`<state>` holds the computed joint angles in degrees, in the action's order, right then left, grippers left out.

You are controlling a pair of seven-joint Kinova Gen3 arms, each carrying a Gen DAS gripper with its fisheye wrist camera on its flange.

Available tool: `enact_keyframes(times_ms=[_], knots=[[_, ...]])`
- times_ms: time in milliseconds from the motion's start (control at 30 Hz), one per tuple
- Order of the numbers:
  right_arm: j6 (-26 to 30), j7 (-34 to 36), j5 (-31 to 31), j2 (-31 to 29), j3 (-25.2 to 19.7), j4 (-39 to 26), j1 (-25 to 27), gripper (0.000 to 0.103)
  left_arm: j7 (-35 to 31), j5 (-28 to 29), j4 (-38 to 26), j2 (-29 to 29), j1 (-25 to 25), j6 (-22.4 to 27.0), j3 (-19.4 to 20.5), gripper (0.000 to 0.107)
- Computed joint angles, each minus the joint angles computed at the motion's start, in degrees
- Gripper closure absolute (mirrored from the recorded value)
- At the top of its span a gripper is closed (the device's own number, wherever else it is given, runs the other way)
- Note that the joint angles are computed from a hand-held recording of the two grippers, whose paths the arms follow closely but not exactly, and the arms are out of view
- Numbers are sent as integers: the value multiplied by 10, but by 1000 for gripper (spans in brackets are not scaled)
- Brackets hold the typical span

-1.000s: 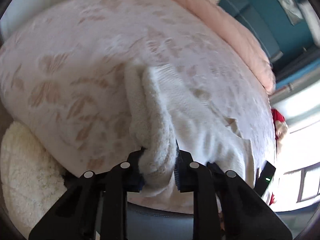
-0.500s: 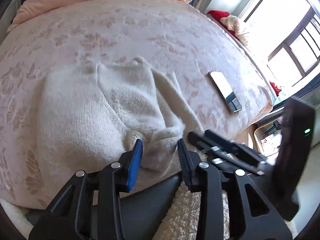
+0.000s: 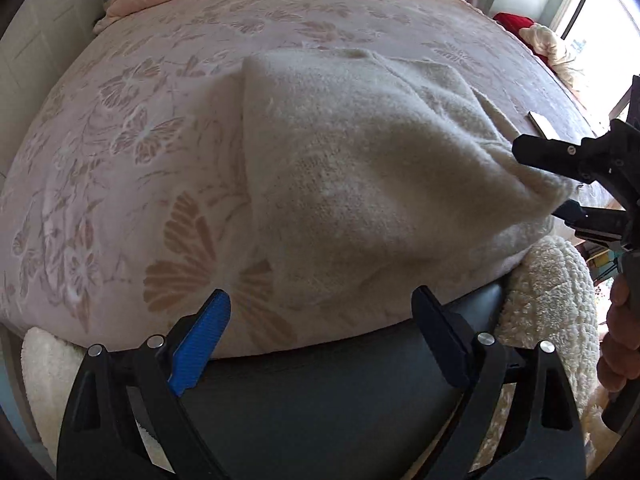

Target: Fold small clothes

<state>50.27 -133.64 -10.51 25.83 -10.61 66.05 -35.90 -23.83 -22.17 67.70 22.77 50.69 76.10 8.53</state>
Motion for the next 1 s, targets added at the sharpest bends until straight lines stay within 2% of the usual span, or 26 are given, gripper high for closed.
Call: enact_keyframes(times_ms=[33,67,100,133,167,200,233,300,367,433,533,600,633,700,767,833,900,967,1000], knots=[[-4,-1,-11,5,-5,-3,3,25,9,-7,2,4,6,3,-8,18],[1,-3,-12,10,-13,-10,7,25,15,-7,10,3,5,-3,-12,24],[14,-3,-4,19,-21,-25,9,31,13,3,20,0,1,-14,-15,37],[23,-2,13,27,-21,-39,3,45,5,20,32,-5,-15,-34,-10,44],[24,-5,35,33,-18,-47,-8,81,-1,38,48,-13,-38,-57,5,60],[16,-6,57,33,-10,-51,-20,83,0,52,59,-21,-51,-74,13,72],[-1,-9,72,22,-8,-51,-26,84,2,56,63,-26,-54,-82,14,76],[-47,11,82,-18,-3,-39,-27,86,2,43,61,-34,-42,-79,8,89],[-65,32,85,-53,24,-27,-45,86,2,48,64,-41,-46,-89,12,92],[-45,27,104,-63,49,-12,-57,85,-7,48,54,-31,-48,-84,15,92],[4,31,85,-18,26,34,-7,81,-27,45,16,0,-39,-55,14,91],[-8,-8,52,-18,1,81,31,79,-32,54,8,0,-37,-55,12,90],[-26,-30,50,-33,-3,98,36,73,-31,49,10,-6,-31,-59,9,90],[-36,-47,73,-61,18,111,15,47,-20,28,18,-21,-17,-65,3,89],[-8,-55,120,-72,70,91,-37,44,-8,24,30,-39,-17,-81,4,89],[34,-49,152,-66,93,46,-61,44,1,17,27,-45,-18,-86,6,87],[47,-46,173,-52,76,6,-45,35,15,-13,11,-43,-5,-81,5,73],[59,-43,177,-20,28,-43,-4,35,14,-41,-4,-40,6,-85,5,67],[69,-35,182,2,2,-68,12,35,11,-55,-15,-34,9,-80,10,60]])
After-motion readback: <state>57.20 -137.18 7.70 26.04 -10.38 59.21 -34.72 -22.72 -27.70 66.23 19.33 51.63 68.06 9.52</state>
